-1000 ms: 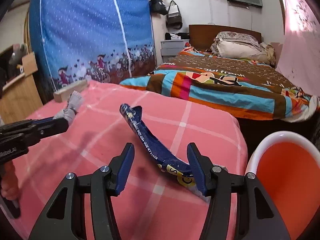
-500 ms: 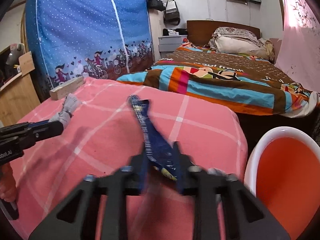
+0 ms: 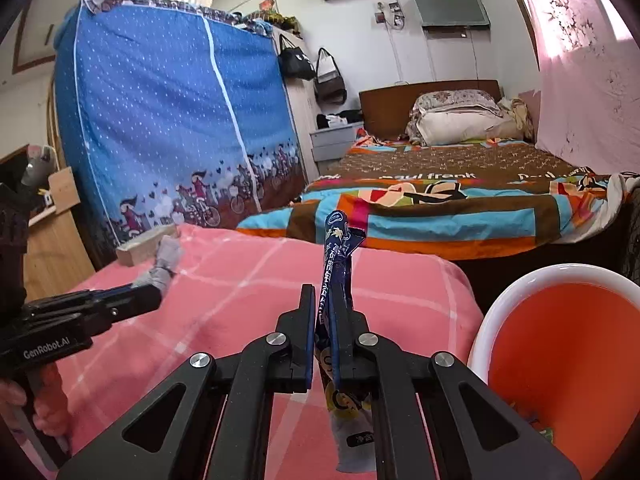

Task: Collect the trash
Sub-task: 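Carry the grey sock and blue toothpaste tube over the orange bucket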

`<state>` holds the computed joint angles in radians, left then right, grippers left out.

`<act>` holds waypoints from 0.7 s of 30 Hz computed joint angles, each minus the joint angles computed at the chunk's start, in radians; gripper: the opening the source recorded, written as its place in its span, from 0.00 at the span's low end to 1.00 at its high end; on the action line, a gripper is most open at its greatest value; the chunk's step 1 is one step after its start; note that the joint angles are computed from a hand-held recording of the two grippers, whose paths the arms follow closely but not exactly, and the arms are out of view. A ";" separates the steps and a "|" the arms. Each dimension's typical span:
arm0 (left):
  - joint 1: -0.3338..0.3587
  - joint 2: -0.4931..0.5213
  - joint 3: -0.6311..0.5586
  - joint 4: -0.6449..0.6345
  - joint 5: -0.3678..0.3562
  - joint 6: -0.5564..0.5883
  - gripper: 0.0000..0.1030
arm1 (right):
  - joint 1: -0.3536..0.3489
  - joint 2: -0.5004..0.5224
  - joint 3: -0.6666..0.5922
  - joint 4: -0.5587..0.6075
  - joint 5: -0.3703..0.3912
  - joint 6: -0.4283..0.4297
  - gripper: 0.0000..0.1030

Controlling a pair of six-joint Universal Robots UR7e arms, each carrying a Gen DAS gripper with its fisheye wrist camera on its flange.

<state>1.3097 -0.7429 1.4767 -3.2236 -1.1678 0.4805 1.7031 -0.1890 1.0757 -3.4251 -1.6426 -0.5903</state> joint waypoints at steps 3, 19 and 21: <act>-0.007 0.008 0.001 -0.024 -0.010 0.025 0.20 | -0.007 -0.012 0.028 -0.053 0.042 0.010 0.04; -0.075 0.094 0.019 -0.357 -0.209 0.282 0.21 | -0.030 -0.031 0.139 -0.644 0.153 -0.029 0.04; -0.083 0.106 0.021 -0.382 -0.240 0.313 0.21 | -0.036 -0.034 0.148 -0.693 0.150 -0.024 0.04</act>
